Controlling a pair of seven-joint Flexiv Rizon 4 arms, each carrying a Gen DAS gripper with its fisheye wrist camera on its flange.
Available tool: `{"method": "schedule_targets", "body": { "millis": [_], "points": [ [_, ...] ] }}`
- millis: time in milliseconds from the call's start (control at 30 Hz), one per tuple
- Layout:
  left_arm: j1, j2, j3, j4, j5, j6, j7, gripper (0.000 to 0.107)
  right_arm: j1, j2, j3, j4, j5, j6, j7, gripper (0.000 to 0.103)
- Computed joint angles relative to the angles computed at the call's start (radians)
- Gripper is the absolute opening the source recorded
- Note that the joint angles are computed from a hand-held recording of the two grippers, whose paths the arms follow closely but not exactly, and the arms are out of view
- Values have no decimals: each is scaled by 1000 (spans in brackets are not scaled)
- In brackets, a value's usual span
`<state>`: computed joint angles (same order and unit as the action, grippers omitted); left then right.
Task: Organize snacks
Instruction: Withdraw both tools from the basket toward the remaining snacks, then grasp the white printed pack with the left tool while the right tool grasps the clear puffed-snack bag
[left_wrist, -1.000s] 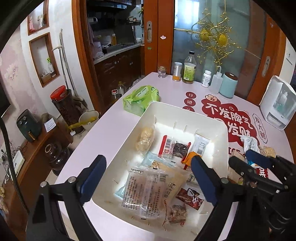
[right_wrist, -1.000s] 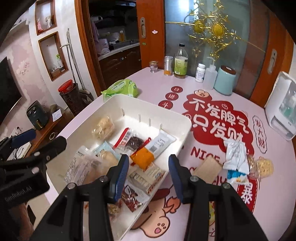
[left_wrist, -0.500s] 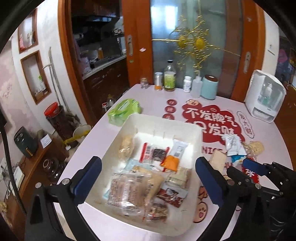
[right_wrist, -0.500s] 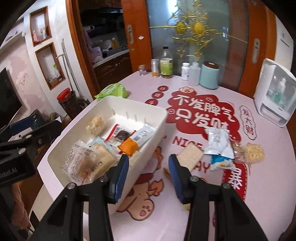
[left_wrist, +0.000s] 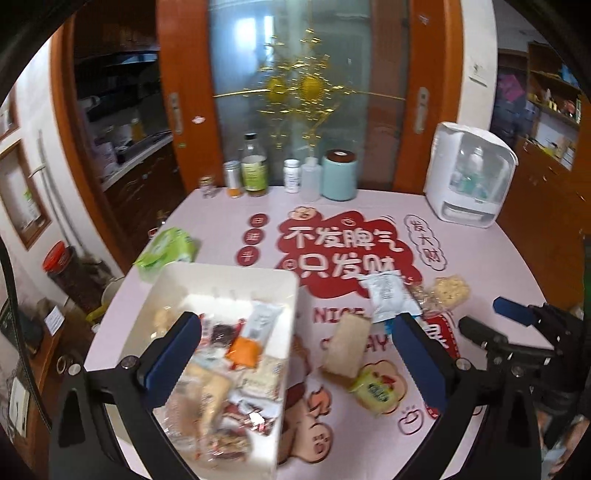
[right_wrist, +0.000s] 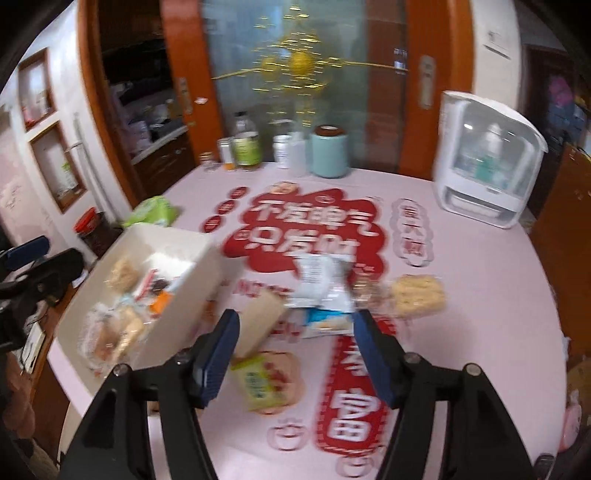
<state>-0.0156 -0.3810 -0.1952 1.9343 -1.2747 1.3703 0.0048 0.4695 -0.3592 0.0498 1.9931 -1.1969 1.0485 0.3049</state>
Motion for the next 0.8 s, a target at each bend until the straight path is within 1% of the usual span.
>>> {"method": "schedule_targets", "body": {
  "millis": [100,200,300,367,433,500,567,600,633,700,733,800],
  "points": [
    [-27,-27,-6,-23,59,16,-47,103,-59,23,-5,46,53,44,-48,65],
    [-42,-68,-30,-56,135,38,-111,103,-105,26,-19,68,102,89,-102,65],
    [-63,-121,-27,-103,255,20,-224,103,-146,16,-39,76,154,130,-157,65],
    [-94,-169,2,-155,360,-13,-330,103,-170,-2,-54,76,183,170,-191,67],
    [-126,-219,26,-206,444,-23,-419,103,-185,-30,-66,69,225,202,-244,82],
    [-148,-261,41,-246,503,-39,-488,103,-184,-66,-94,57,233,239,-274,87],
    [-175,-312,72,-302,570,-89,-570,103,-191,-111,-109,42,264,284,-325,88],
    [-187,-336,86,-327,600,-106,-606,103,-195,-129,-109,36,292,300,-356,90],
    [-210,-369,115,-362,640,-127,-654,103,-212,-161,-92,20,341,311,-407,95],
    [-248,-426,165,-431,711,-169,-738,103,-231,-203,-62,-10,418,291,-487,96],
    [-256,-450,179,-458,737,-189,-768,103,-230,-220,-63,-19,441,284,-508,96],
    [-269,-492,199,-510,782,-224,-824,103,-212,-252,-91,-27,460,301,-523,96]
  ]
}}
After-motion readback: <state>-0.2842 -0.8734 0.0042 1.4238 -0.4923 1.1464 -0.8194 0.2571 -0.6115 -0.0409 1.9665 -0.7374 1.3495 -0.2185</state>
